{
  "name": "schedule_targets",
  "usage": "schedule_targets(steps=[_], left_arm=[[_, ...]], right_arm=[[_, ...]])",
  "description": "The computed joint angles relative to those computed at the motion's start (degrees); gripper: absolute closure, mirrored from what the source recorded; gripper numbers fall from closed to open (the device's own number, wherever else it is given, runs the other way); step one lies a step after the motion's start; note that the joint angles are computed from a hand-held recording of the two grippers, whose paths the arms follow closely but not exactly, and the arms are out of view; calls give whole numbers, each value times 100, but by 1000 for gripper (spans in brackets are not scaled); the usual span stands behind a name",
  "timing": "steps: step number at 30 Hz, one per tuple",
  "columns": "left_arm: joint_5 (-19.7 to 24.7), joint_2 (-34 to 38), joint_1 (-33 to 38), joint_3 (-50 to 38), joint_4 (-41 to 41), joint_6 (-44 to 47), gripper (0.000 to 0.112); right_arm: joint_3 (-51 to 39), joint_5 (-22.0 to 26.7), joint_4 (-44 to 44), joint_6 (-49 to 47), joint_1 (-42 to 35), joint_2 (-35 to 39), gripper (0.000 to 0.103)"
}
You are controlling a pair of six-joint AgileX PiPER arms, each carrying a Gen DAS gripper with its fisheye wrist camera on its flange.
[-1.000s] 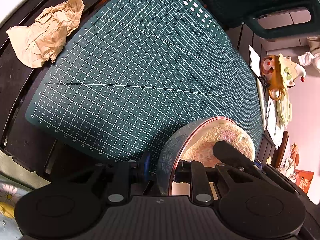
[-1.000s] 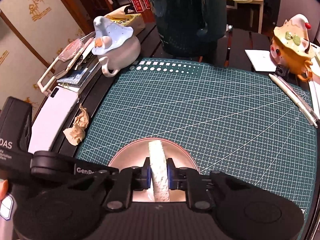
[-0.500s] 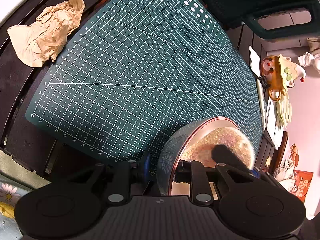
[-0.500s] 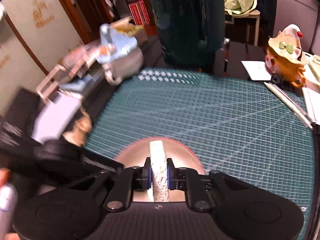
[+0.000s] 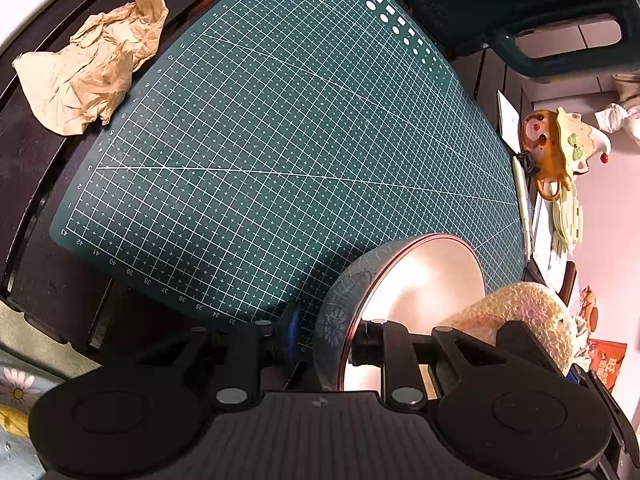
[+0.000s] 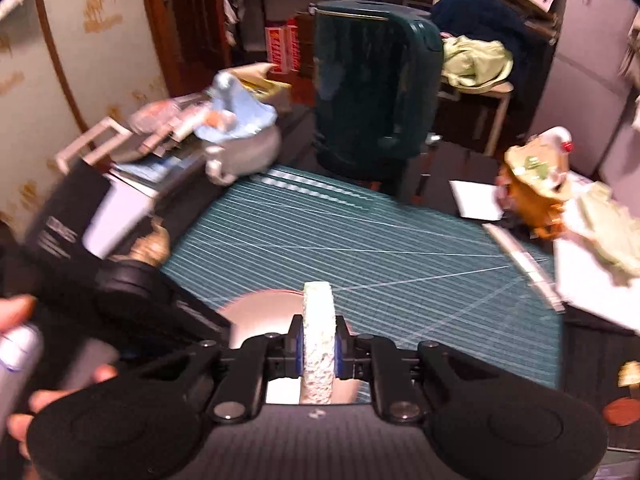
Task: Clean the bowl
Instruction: 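Hold the bowl with the left tool while the right tool rubs the sponge near the rim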
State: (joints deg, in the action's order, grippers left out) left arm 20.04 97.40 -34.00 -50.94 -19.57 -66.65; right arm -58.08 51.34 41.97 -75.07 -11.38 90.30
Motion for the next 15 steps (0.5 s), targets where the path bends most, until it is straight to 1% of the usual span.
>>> schedule_targets(steps=[3, 7, 9, 12, 15], left_arm=[[8, -5, -10, -6, 26, -27, 89], [-6, 34, -22, -39, 31, -43, 89], [-8, 26, -18, -29, 11, -17, 89], [-20, 22, -28, -17, 5, -18, 89], [-12, 45, -19, -40, 5, -16, 89]], right_arm=[[10, -91, -79, 110, 195, 193, 90], [-18, -88, -612, 368, 335, 337, 90], [-154, 170, -992, 481, 317, 318, 90], [-668, 967, -1460, 816, 173, 601, 90], [-937, 1313, -1486, 1019, 35, 771, 90]])
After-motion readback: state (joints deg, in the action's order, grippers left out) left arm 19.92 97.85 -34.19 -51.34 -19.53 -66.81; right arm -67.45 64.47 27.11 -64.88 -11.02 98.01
